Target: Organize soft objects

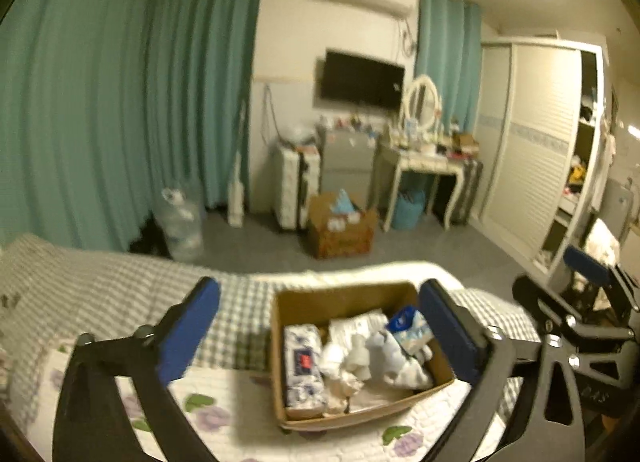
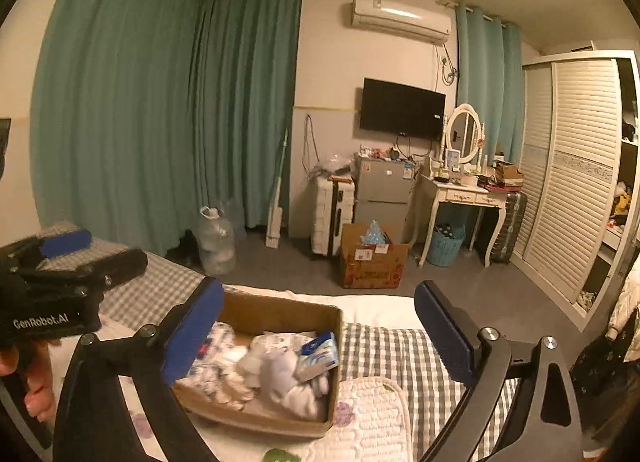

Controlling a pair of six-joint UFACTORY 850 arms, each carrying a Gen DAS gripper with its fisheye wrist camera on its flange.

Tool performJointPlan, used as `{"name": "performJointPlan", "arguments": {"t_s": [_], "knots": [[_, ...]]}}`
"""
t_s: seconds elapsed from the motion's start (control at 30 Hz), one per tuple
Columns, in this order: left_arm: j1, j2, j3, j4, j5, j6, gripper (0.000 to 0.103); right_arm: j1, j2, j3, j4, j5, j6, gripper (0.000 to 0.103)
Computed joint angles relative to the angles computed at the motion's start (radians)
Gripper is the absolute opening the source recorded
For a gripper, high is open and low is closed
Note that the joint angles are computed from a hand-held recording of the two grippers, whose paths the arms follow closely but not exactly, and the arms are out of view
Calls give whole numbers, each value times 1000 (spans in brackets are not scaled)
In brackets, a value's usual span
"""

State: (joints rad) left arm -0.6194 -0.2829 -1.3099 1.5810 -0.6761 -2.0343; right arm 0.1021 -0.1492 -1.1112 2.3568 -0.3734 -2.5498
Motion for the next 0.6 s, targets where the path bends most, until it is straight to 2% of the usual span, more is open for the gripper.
{"name": "performJointPlan", "arguments": {"t_s": [0.13, 0.33, 0.4, 0.6], "knots": [[-56, 79, 59, 18, -120, -2, 103, -13, 113, 88, -62, -29, 51, 103], [-128, 177, 150, 37, -243, -38, 103, -30, 257, 195, -158, -30, 141, 103], [-148, 200, 178, 39, -273, -46, 103, -35, 301, 230, -166, -29, 157, 103], [-185, 224, 229, 36, -335, -70, 103, -82, 374, 291, -342, -77, 351, 103]]}}
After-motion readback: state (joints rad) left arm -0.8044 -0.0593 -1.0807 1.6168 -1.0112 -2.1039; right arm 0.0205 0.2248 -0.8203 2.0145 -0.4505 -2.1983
